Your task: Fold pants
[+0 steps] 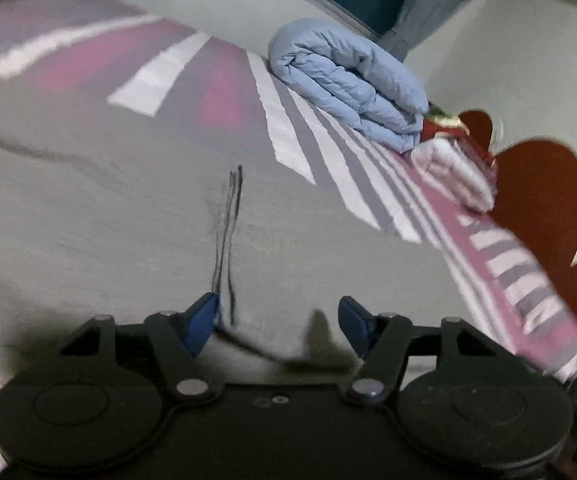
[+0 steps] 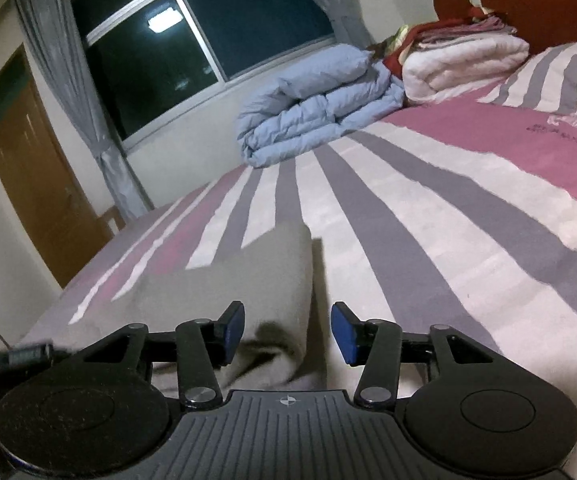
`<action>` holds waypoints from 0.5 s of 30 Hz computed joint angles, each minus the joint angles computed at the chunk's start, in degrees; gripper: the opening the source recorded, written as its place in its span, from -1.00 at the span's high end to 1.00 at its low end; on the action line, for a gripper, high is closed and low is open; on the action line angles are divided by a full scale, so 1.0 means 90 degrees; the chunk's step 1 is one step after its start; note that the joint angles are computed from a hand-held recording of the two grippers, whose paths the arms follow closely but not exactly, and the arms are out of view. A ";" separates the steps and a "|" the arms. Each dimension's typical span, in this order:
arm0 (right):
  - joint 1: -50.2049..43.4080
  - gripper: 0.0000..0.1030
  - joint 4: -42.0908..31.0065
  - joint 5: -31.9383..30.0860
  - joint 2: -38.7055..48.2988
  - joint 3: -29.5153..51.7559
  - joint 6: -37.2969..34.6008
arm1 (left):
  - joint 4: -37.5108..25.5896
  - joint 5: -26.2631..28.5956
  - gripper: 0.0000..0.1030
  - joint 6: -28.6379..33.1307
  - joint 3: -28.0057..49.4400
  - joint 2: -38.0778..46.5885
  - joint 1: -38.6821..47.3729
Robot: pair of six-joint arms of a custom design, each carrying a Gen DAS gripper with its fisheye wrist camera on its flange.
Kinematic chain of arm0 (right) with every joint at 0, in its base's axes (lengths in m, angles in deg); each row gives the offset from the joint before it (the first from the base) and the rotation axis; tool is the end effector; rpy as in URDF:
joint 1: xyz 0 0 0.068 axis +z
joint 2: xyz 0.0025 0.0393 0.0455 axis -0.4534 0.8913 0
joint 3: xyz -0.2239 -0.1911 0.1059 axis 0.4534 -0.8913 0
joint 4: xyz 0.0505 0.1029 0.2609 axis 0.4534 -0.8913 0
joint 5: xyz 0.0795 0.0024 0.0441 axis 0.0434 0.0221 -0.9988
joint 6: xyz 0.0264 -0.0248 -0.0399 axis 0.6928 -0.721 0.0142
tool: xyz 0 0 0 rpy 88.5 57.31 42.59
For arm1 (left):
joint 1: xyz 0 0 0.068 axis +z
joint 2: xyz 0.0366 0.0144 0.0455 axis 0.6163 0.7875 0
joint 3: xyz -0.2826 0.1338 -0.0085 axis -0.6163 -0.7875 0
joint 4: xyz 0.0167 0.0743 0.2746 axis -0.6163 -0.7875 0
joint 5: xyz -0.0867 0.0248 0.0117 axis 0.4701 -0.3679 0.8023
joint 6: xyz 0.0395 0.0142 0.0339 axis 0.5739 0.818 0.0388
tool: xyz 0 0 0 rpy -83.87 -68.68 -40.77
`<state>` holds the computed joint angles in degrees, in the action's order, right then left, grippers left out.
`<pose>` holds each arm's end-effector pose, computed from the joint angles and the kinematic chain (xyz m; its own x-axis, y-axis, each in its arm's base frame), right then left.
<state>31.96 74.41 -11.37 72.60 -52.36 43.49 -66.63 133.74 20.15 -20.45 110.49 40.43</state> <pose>0.1600 0.2047 0.1265 -0.2046 0.5406 -0.8160 0.3380 0.8214 0.4594 0.4056 -0.0094 0.1673 -0.7743 0.0240 -0.6323 0.4683 0.6938 -0.5472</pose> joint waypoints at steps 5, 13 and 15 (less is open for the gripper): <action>-0.0069 0.05 -0.0073 -0.0083 0.0078 -0.0027 0.0180 | -0.0116 0.0741 0.49 -0.0489 0.0364 0.0457 0.0028; -0.0106 -0.52 -0.0057 -0.0422 0.0484 0.0333 -0.0415 | 0.0195 0.1145 0.50 -0.0597 0.0191 0.0119 0.0174; -0.0217 -0.52 0.0032 -0.0668 0.0713 0.0501 -0.0678 | -0.0131 0.1141 0.50 -0.0305 0.0294 0.0107 0.0177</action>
